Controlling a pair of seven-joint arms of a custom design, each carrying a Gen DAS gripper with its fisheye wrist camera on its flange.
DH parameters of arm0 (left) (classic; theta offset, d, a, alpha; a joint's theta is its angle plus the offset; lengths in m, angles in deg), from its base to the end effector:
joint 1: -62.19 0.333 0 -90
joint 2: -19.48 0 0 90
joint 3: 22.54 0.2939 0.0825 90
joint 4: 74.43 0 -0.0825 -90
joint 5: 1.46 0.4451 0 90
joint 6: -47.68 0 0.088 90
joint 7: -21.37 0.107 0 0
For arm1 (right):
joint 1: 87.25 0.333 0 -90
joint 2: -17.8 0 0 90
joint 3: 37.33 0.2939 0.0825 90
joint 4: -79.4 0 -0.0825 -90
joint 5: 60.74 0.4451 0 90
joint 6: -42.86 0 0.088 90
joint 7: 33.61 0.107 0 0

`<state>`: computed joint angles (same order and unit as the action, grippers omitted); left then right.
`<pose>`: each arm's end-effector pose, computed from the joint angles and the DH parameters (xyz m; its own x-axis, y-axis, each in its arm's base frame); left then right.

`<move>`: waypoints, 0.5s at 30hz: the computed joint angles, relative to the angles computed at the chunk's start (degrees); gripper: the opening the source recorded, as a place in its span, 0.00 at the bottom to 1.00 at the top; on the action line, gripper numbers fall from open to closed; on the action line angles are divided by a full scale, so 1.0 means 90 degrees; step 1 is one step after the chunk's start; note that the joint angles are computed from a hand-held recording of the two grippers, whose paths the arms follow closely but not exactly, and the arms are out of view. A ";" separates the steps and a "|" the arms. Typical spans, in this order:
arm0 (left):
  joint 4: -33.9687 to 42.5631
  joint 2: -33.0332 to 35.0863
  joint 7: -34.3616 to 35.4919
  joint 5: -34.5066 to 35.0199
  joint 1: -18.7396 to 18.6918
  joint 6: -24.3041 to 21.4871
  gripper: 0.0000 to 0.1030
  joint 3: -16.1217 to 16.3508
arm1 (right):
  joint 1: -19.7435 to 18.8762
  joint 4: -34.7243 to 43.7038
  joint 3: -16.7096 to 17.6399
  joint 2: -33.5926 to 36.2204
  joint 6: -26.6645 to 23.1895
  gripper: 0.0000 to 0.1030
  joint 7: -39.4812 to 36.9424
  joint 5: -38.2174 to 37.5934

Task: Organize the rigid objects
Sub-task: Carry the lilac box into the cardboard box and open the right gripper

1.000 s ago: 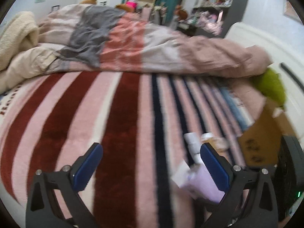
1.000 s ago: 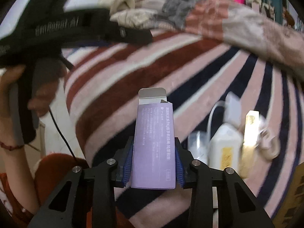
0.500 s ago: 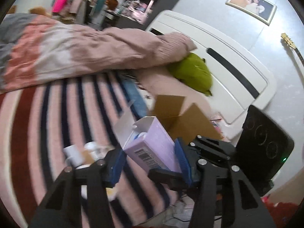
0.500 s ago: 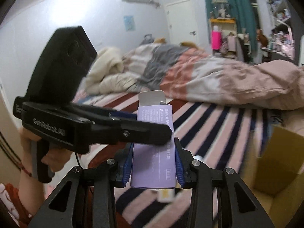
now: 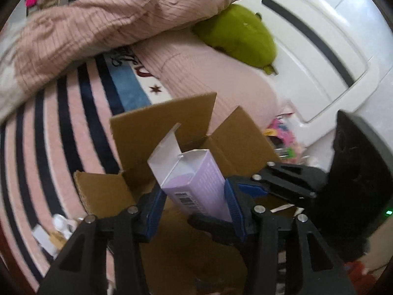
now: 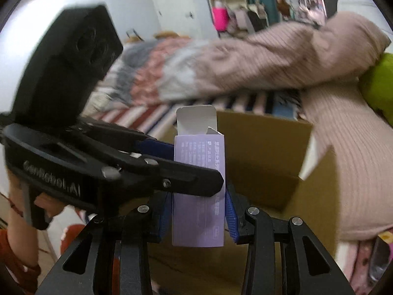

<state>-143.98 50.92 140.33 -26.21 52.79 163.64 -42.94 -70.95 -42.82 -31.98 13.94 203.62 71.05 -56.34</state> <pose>0.7020 -0.3536 0.4857 -0.7319 -0.5524 0.3989 -0.6809 0.5706 -0.4591 0.5871 0.2299 0.4730 0.1432 -0.9628 -0.2293 -0.7719 0.0364 -0.6347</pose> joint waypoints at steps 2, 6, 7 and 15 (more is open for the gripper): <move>0.0024 0.0002 -0.0093 0.0107 -0.0039 0.0020 0.45 0.0050 | -0.0019 0.0119 -0.0005 0.0049 -0.0365 0.33 0.0060 -0.0127; -0.0815 -0.0608 0.0024 0.0206 0.0078 0.0720 0.73 0.0145 | -0.0057 0.0121 0.0079 0.0001 -0.0683 0.48 0.0728 -0.0991; -0.1132 -0.0838 0.0155 0.0119 0.0156 0.0997 0.77 0.0139 | -0.0054 0.0074 0.0096 -0.0041 -0.0658 0.52 0.0865 -0.1146; -0.3529 -0.2680 0.1533 -0.1719 0.0809 0.2857 0.99 0.0486 | 0.0002 -0.0090 0.0571 -0.0267 0.0424 0.93 0.1942 -0.2580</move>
<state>-175.75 26.80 154.13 -41.69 60.07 189.35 -38.57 -70.93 -43.63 -26.84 11.54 207.44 88.53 -79.56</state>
